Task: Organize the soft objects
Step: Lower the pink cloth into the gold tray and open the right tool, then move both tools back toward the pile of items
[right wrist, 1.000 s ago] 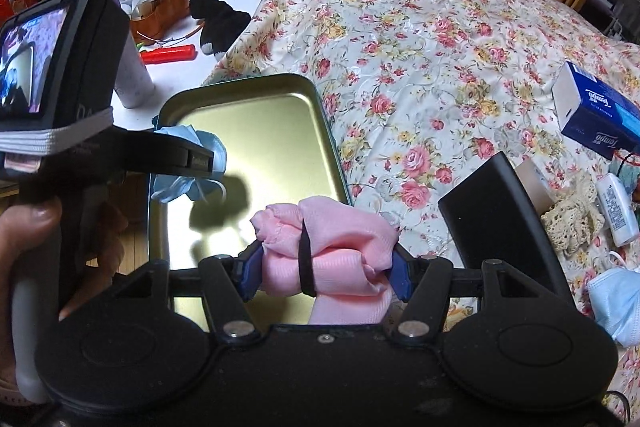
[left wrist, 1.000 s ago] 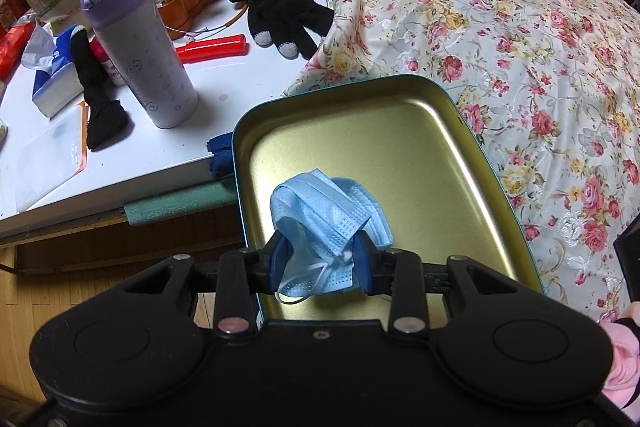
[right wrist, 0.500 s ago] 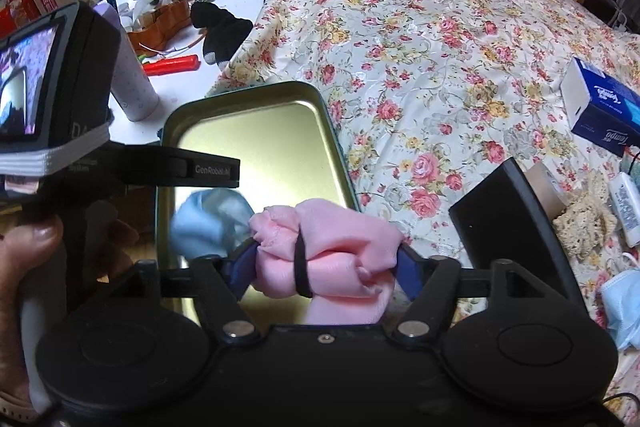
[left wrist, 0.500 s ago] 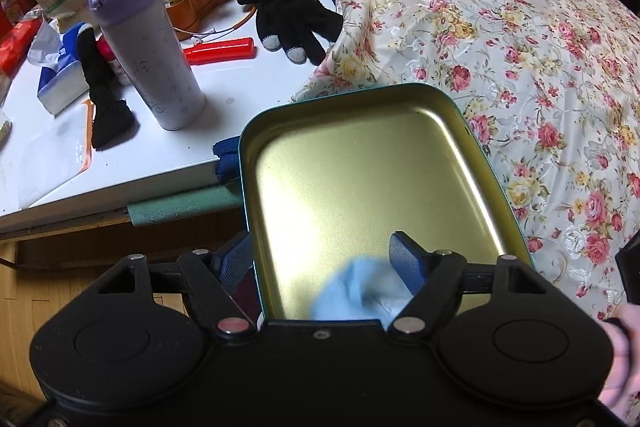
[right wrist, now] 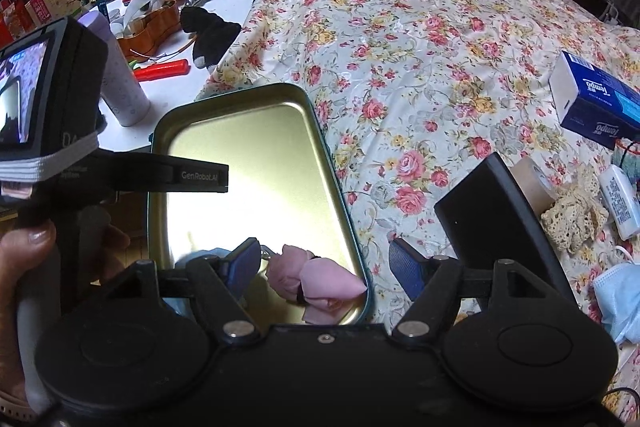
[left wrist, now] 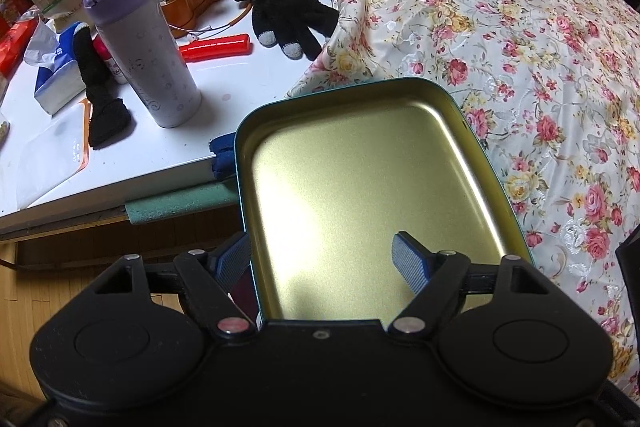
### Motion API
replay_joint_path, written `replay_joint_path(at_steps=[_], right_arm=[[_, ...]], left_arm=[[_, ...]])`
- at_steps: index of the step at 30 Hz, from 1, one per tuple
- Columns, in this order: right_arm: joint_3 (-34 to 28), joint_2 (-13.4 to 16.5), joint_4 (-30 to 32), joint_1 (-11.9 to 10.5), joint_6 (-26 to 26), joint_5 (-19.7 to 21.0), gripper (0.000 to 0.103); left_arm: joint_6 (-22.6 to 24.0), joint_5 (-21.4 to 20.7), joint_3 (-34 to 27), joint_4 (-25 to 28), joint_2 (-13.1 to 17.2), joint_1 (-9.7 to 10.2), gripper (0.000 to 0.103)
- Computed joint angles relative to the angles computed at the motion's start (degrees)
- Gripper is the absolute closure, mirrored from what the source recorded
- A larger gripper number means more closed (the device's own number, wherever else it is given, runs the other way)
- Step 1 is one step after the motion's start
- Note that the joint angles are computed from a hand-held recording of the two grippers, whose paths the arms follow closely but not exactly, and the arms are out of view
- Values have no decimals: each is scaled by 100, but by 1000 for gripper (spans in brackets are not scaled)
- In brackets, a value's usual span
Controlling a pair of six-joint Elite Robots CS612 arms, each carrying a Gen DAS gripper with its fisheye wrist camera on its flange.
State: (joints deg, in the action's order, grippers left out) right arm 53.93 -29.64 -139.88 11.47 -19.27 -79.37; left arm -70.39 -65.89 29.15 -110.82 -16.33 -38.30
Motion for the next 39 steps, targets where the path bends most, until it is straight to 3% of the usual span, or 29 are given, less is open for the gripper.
replay_joint_path(at_steps=[28,39], right_arm=[[92,-52,64,-23,144,-142,34],[-9,-47,-143,-138,368,-75,34]], left_arm=[[-38,-217,-125,205,67,23,26],[29,-223,-345,429,177,17,25]])
